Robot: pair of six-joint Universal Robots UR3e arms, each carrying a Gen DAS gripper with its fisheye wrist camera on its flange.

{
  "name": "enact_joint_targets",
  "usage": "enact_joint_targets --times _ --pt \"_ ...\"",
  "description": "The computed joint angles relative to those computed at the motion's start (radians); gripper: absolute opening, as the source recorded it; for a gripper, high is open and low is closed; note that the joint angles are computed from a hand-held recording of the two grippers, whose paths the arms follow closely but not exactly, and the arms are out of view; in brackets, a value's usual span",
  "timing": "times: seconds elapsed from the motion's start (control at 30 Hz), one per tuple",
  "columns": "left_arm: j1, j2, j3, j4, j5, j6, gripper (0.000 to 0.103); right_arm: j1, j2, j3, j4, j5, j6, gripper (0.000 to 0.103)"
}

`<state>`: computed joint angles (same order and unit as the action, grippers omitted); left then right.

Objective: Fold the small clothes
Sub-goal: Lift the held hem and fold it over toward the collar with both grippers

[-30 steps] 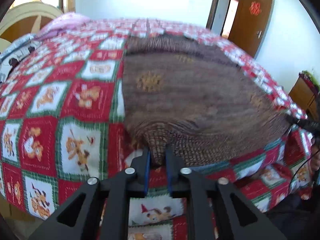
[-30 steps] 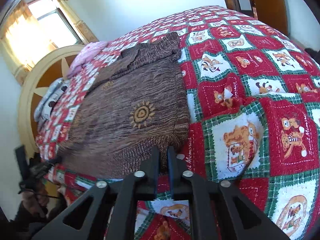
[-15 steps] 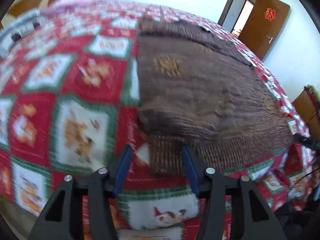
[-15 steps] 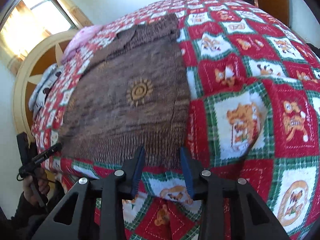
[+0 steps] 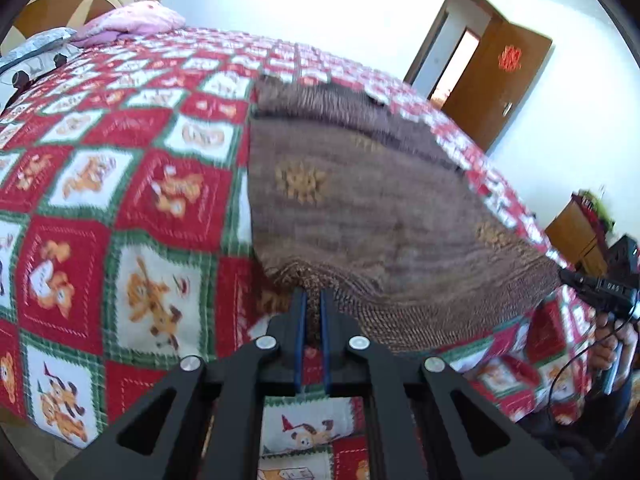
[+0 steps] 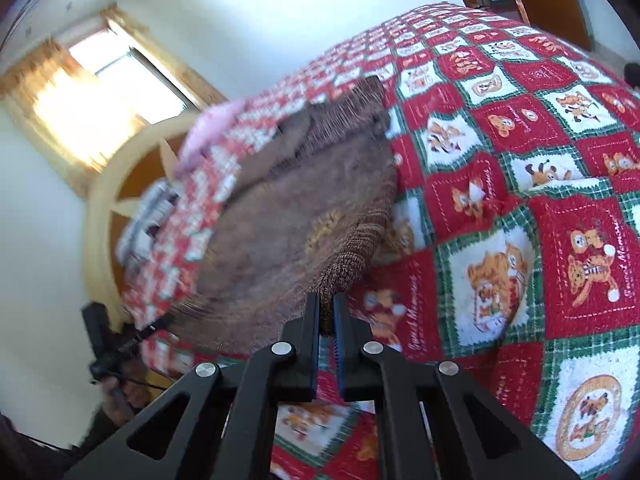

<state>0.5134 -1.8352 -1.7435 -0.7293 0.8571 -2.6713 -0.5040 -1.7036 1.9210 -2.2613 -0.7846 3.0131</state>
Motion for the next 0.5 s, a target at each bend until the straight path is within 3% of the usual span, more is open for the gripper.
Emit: enact_joint_targets --times 0.27,0.37,0.5 --pt "0.020 -0.011 0.120 -0.129 -0.123 -0.027 0.007 -0.027 0.064 -0.060 -0.053 0.144 0.122 0.005" --pt "0.021 -0.048 0.191 -0.126 -0.151 -0.075 0.007 -0.010 0.100 -0.121 -0.088 0.125 0.190 0.005" --pt "0.021 -0.097 0.276 -0.110 -0.168 -0.132 0.006 -0.005 0.127 -0.208 -0.040 0.128 0.195 0.005"
